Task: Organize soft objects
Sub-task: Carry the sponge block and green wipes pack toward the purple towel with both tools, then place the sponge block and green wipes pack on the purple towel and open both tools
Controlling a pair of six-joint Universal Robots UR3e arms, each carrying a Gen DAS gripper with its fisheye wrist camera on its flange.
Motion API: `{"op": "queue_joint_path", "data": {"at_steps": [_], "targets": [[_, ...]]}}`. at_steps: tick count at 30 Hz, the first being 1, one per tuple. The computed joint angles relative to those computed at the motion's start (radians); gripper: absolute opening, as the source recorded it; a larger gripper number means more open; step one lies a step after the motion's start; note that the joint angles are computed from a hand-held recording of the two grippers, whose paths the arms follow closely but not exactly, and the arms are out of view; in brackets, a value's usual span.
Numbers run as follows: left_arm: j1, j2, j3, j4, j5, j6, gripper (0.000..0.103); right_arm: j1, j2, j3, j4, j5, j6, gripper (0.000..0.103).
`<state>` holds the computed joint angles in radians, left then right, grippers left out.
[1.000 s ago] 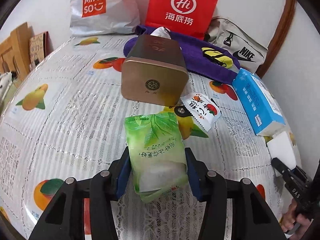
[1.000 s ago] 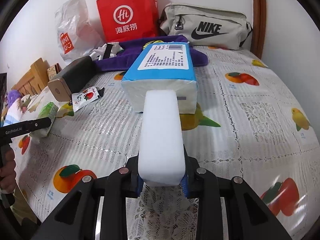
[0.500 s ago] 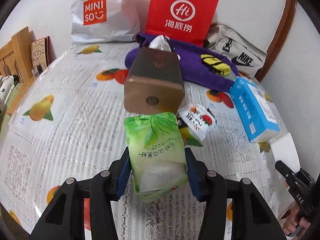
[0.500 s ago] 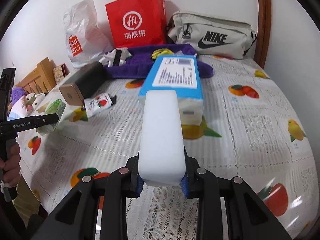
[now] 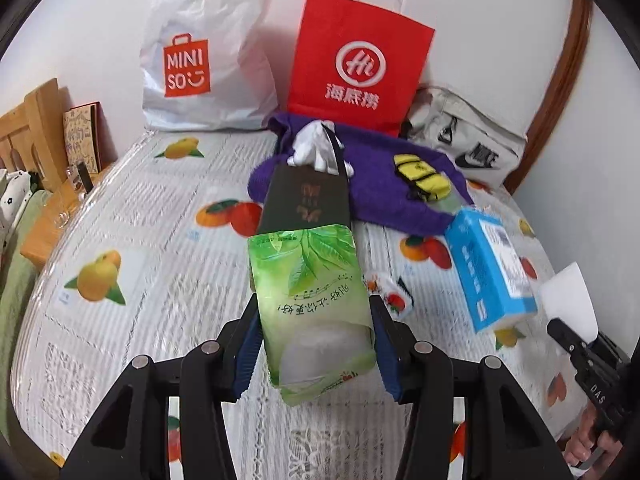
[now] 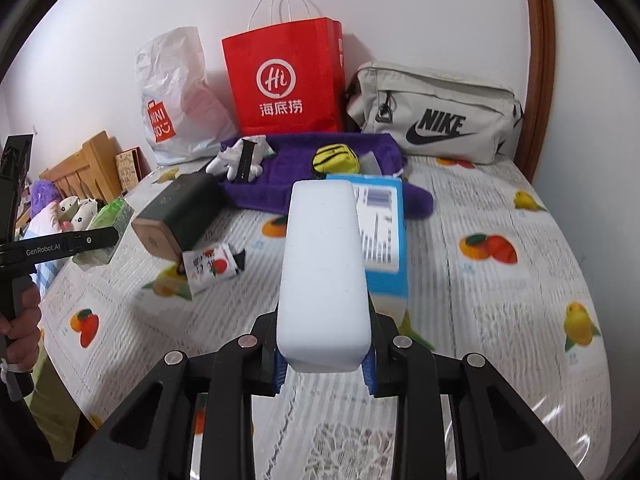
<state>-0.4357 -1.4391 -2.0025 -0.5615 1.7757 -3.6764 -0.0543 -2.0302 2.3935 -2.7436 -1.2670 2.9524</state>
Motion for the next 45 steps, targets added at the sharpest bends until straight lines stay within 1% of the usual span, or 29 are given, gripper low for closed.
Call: {"op": "queue_joint_path", "data": {"at_steps": [4,18,22,24,26,30,38,43,45], "targets": [[0.027,-0.029,0.056,-0.018,-0.009,0.016,0.048,0.029,0.095,-0.083,-0.013,-0.031,0.01,0.029],[0.081,-0.194,0.28,-0.066,-0.038,0.078,0.048,0.05,0.337,-0.338,-0.001,-0.022,0.013,0.029],[0.087,-0.244,0.338,-0.077,-0.043,0.084,0.048,0.066,0.428,-0.434,0.009,-0.027,0.01,0.029],[0.094,-0.267,0.364,-0.081,-0.049,0.084,0.048,0.079,0.482,-0.486,0.01,-0.047,0.014,0.029],[0.1,-0.294,0.397,-0.093,-0.057,0.089,0.048,0.078,0.526,-0.532,0.01,-0.036,0.017,0.029],[0.113,-0.34,0.458,-0.109,-0.068,0.108,0.048,0.083,0.597,-0.618,0.031,-0.044,0.036,0.029],[0.163,-0.417,0.565,-0.139,-0.122,0.153,0.048,0.082,0.717,-0.79,0.08,-0.063,0.05,0.029],[0.179,-0.489,0.651,-0.17,-0.136,0.183,0.048,0.089,0.813,-0.912,0.114,-0.084,0.062,0.029],[0.187,-0.514,0.68,-0.176,-0.145,0.191,0.048,0.09,0.86,-0.98,0.148,-0.084,0.066,0.029]]}}
